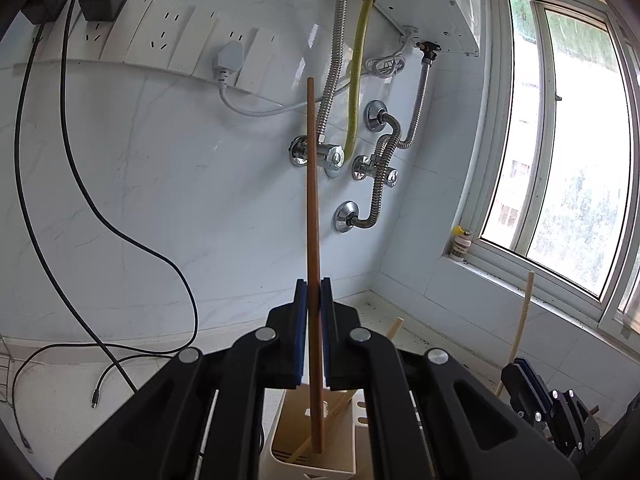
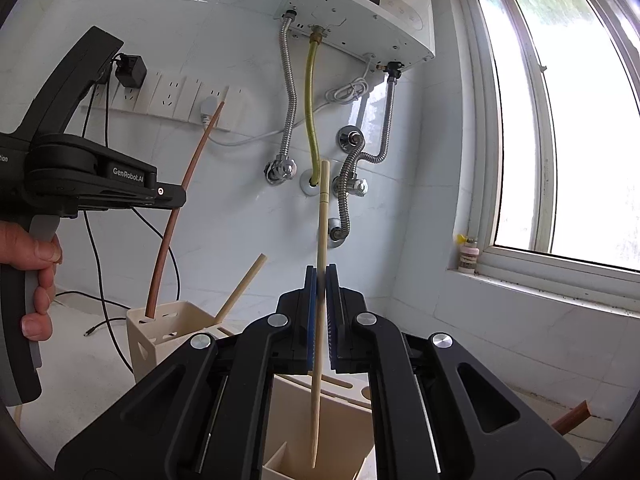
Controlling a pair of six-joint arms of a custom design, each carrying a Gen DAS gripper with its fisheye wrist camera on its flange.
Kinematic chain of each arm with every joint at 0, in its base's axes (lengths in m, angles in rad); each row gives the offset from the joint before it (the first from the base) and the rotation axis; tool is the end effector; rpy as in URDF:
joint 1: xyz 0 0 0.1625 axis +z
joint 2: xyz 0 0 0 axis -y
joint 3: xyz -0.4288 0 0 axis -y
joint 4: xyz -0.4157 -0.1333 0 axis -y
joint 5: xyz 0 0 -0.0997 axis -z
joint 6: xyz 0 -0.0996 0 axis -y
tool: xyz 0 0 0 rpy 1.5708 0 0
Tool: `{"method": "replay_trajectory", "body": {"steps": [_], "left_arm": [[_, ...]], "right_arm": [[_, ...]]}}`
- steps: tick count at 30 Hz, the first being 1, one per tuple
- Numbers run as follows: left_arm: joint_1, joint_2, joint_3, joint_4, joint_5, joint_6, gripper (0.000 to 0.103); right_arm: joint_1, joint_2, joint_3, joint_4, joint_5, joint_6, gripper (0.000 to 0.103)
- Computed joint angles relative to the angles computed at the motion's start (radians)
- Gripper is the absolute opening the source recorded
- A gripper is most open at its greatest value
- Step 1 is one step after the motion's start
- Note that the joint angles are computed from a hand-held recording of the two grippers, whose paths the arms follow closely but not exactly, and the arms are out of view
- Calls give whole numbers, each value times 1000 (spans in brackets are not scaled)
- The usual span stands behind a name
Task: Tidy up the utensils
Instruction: 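Carry the brown chopstick with the left tool while the right tool carries its chopstick to the holder, then open the left tool over the cream holder while the right tool releases its chopstick into it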
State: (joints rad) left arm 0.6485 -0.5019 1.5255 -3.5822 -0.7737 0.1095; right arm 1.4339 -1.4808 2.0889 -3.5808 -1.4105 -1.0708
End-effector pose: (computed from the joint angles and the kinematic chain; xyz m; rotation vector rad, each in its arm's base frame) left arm -0.4385 -0.5890 0.0587 0.6938 2.3000 -1.5487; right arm 0.0805 -0.5091 0.4338 1.0252 -1.7313 1.4861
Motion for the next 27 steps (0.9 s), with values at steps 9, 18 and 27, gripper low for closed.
{"method": "replay_trajectory", "body": {"steps": [9,18,27], "left_arm": [[14,20,-4,-33,10,13,6],[21,24,16,-58,2,13,6],[7,22,87,-160,48,23,57]], "right_arm": [[-7,6,4,7,-8,3,4],[-10,11,6,4,-21,5,4],[-33,-16,49,-34,-3,36,50]]}}
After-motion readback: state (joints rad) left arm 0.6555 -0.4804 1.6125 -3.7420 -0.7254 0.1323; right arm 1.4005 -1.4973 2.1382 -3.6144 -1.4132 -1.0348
